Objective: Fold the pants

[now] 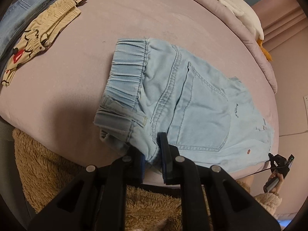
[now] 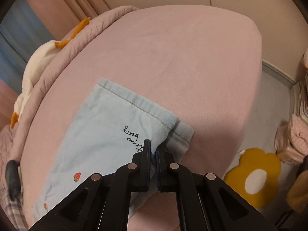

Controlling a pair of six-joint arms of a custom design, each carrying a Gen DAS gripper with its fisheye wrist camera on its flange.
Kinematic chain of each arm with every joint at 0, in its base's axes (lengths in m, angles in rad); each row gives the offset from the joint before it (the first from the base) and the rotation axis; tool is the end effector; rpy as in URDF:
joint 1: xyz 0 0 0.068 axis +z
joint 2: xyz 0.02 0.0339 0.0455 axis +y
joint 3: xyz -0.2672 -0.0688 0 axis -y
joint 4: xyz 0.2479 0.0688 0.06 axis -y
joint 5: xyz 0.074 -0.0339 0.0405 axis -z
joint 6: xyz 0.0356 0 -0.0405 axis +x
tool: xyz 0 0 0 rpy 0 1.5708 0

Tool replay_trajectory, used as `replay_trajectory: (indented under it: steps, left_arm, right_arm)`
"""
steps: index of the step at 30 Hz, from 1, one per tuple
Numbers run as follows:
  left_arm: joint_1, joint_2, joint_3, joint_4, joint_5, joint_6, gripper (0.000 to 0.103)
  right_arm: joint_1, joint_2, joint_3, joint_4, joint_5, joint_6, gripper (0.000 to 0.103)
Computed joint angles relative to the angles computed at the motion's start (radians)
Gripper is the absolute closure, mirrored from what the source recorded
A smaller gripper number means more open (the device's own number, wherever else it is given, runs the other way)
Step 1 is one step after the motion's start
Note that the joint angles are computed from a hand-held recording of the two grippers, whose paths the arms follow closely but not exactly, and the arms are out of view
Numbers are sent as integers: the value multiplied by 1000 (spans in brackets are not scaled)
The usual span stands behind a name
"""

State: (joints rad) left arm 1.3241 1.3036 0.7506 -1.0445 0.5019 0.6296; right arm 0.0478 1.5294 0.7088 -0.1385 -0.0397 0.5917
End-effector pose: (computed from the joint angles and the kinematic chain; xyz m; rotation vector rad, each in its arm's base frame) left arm 0.0628 0.1792 0.1869 -0.9309 2.5448 -0.4187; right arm 0.2844 0.0150 0.1503 0.6713 2.4669 0.3019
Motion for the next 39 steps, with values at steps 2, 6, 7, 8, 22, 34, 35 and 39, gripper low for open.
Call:
replay_trajectory:
  steps: [2, 6, 7, 8, 22, 34, 35, 39]
  left_arm:
    - [3, -15, 5, -12, -2, 1, 90]
    - [56, -53, 21, -71, -1, 54, 90]
    - [63, -48, 31, -79, 2, 60, 89]
    - [65, -40, 33, -76, 1, 63, 89]
    - [-45, -187, -73, 51, -97, -34, 83]
    - [21, -240, -39, 100, -119, 12, 39]
    - [32, -235, -35, 114, -117, 15, 38]
    - [27, -188, -13, 153, -107, -12, 36]
  right_arm:
    - [19, 2, 20, -25, 30, -1, 100]
    - [0, -112, -21, -77, 43, -28, 100]
    - [10, -133, -14, -94, 54, -22, 100]
    - [3, -139, -19, -91, 53, -31, 100]
    - [55, -33, 54, -184, 157, -17, 94]
    - [405, -90, 226, -351, 307, -18, 44]
    - [444, -76, 253, -354, 312, -26, 43]
    - [595, 44, 398, -329, 228, -69, 39]
